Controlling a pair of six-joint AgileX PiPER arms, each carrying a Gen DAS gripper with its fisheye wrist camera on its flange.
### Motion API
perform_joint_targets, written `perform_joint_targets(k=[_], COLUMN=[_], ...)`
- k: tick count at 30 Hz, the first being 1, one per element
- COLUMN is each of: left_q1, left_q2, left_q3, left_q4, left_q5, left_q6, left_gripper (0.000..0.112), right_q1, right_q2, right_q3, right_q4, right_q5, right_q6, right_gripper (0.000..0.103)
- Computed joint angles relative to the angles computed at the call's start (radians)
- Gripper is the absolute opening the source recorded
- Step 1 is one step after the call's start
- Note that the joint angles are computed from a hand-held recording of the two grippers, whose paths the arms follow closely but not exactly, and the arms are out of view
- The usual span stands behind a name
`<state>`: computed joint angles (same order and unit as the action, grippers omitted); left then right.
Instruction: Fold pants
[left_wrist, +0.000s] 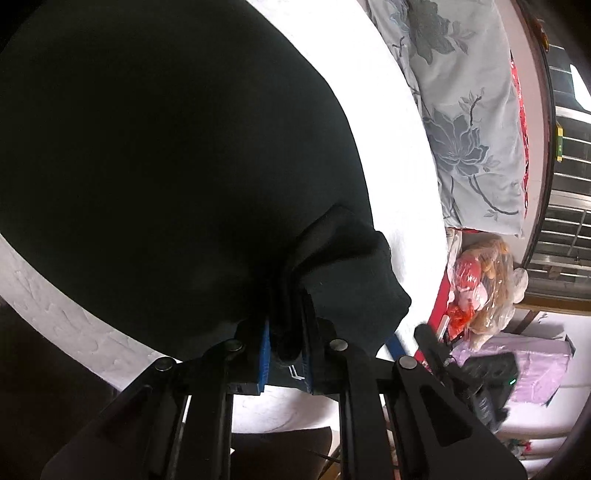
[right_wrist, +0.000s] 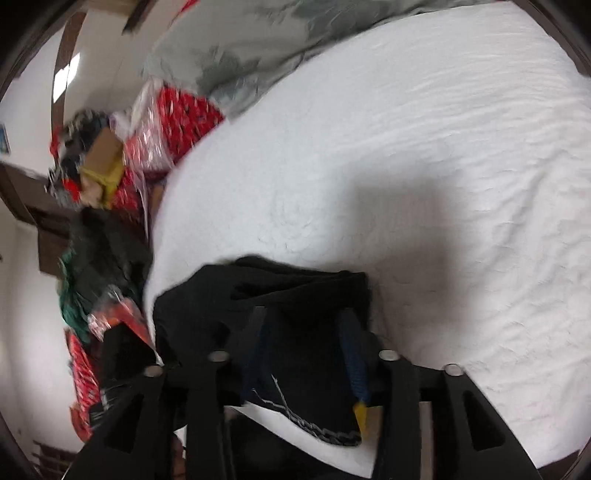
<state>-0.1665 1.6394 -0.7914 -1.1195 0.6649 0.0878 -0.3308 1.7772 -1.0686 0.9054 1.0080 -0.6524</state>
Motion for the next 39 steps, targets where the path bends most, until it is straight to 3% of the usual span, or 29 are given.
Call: perform_joint_targets(k=[6, 9, 11, 14, 20, 22, 24, 27, 30, 31, 33, 35, 39], left_q1=[-0.005, -0.029, -0.057, -0.101, -0.164, -0.187, -0.244, -0.301, -0.342, -0.351, -0.346, -0.356, -0.357], left_q2=[-0.012, -0.009, 0.003, -0.013, -0.169, -0.191, -0.160, -0.056, 0.065, 0.105, 0.169, 0.152, 0.107], left_q3=[0.009, -0.001, -0.020, -0.054, -0.048, -0.080, -0.163, -0.285, -0.377, -0.402, -0.418, -0.401, -0.382], left_q4=[0.007, 0.029, 0.063, 0.189, 0.462, 0.515, 0.669, 0.833, 1.024, 1.073, 1.077, 1.111, 1.126], left_q5=[-0.009, -0.013, -0.038, -0.055, -0.090, -0.102, -0.101, -0.075, -0.023, 0.001, 0.001, -0.023, 0.010], left_q6=[-0.029, -0.050, -0.079, -0.165, -0.365, -0.390, -0.493, -0.576, -0.701, -0.736, -0.723, -0.738, -0.702], left_gripper=[0.012, 0.014, 0.017, 0.018, 0.019, 0.026, 0.040, 0.042, 0.042, 0.042, 0.044, 0.044, 0.044], right_q1=[-0.026, -0.033, -0.032, -0.027, -0.113, -0.108, -0.079, -0.043, 0.011, 0.032, 0.040, 0.046, 0.004], right_q2=[0.037, 0.025, -0.021, 0.018, -0.028, -0.045, -0.047, -0.031, -0.016, -0.003, 0.014, 0.021, 0.007], right_q3=[0.073, 0.105, 0.123, 0.113, 0.093, 0.080, 0.071, 0.062, 0.078, 0.074, 0.071, 0.059, 0.048], right_q4=[-0.020, 0.051, 0.027, -0.047, 0.055, 0.078, 0.118, 0.126, 0.089, 0.055, 0.036, 0.027, 0.029], right_q5=[-0.006, -0.002, -0.065, -0.106, 0.002, 0.010, 0.013, -0.006, -0.092, -0.131, -0.151, -0.151, -0.086], right_q6=[-0.003, -0.093, -0.124, -0.086, -0.118, -0.133, -0.160, -0.154, -0.129, -0.104, -0.097, -0.096, -0.100], right_gripper=[0.057, 0.015, 0.014, 0.014, 0.029, 0.033, 0.033, 0.033, 0.031, 0.026, 0.024, 0.023, 0.029])
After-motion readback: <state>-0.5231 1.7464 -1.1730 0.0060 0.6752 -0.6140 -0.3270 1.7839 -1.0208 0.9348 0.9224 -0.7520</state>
